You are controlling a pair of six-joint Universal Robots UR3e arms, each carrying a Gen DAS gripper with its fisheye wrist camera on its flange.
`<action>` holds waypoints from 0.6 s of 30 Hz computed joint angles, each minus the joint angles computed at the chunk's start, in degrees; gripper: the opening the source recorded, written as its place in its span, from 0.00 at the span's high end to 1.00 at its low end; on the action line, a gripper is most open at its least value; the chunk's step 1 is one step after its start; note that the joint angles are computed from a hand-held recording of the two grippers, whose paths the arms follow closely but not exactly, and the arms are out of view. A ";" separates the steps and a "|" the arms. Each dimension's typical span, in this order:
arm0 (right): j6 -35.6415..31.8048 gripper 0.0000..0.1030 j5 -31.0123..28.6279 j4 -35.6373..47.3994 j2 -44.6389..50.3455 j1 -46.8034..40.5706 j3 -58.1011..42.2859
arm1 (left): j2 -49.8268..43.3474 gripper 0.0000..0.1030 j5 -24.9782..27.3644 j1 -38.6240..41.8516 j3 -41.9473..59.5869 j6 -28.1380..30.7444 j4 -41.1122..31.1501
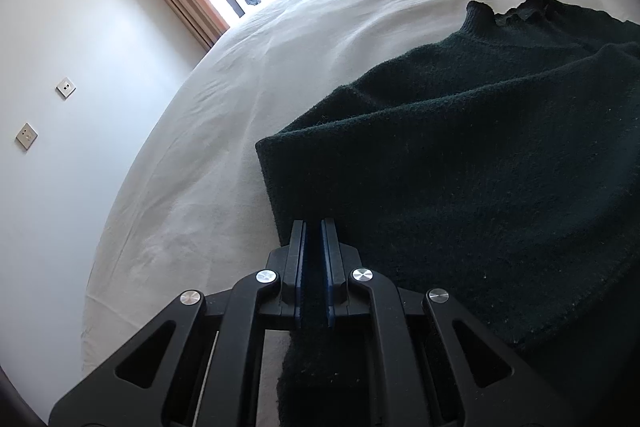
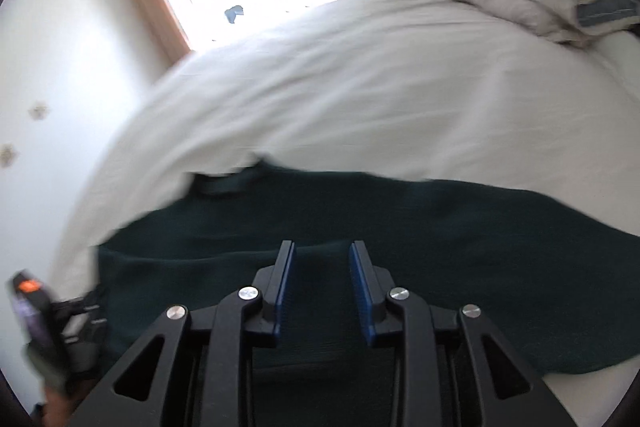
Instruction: Fold small clothes
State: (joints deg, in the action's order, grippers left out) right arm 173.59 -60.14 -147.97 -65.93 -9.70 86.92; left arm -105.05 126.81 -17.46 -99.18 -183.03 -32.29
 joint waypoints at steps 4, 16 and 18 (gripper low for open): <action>-6.18 0.59 5.37 6.01 2.33 4.55 -2.29 | 0.07 0.93 0.50 -0.52 -0.41 -0.56 0.22; 4.87 0.48 12.21 -4.14 -0.90 -18.60 12.32 | 2.44 0.93 -3.20 2.42 -2.77 0.15 2.05; 4.33 0.43 18.08 -5.47 -6.61 -29.92 21.20 | 2.41 0.93 -3.14 2.39 -2.82 0.13 2.17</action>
State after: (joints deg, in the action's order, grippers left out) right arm 177.92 -42.07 -153.44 -72.55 -39.62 108.12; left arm -102.64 123.67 -15.07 -102.00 -182.89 -30.12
